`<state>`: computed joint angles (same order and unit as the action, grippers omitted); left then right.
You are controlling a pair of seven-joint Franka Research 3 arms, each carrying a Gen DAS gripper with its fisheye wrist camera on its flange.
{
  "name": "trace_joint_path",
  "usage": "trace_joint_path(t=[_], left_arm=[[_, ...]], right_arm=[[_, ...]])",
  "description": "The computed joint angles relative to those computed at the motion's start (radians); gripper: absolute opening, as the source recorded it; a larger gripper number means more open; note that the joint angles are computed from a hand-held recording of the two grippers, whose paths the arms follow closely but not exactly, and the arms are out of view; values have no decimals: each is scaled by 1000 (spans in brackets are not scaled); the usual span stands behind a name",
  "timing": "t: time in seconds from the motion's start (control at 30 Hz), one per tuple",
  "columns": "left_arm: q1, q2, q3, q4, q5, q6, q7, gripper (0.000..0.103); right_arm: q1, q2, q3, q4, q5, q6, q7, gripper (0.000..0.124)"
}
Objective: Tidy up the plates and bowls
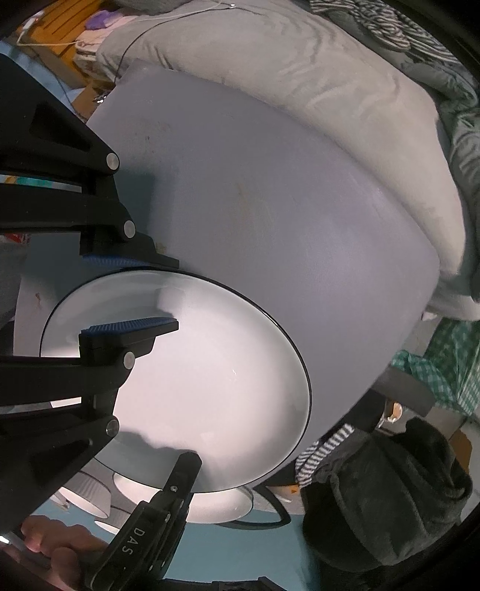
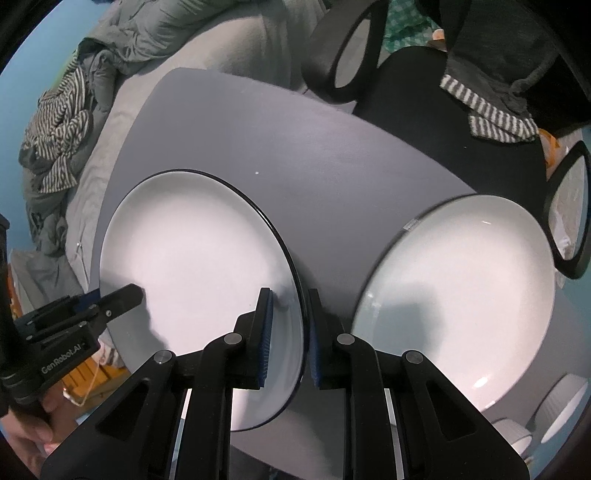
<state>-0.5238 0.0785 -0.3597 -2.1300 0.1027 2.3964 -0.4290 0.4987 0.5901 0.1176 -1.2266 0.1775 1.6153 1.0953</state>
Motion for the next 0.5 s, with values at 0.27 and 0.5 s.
trace_joint_path(t=[0.27,0.5], left_arm=[[3,49,11,105,49,-49,52,23],[1,123,18,208,60,-78,128,23]], right_arm=[[-34,22,-10,67,23,-27,11,18],[-63,60,-23,140,28,-53,28,18]])
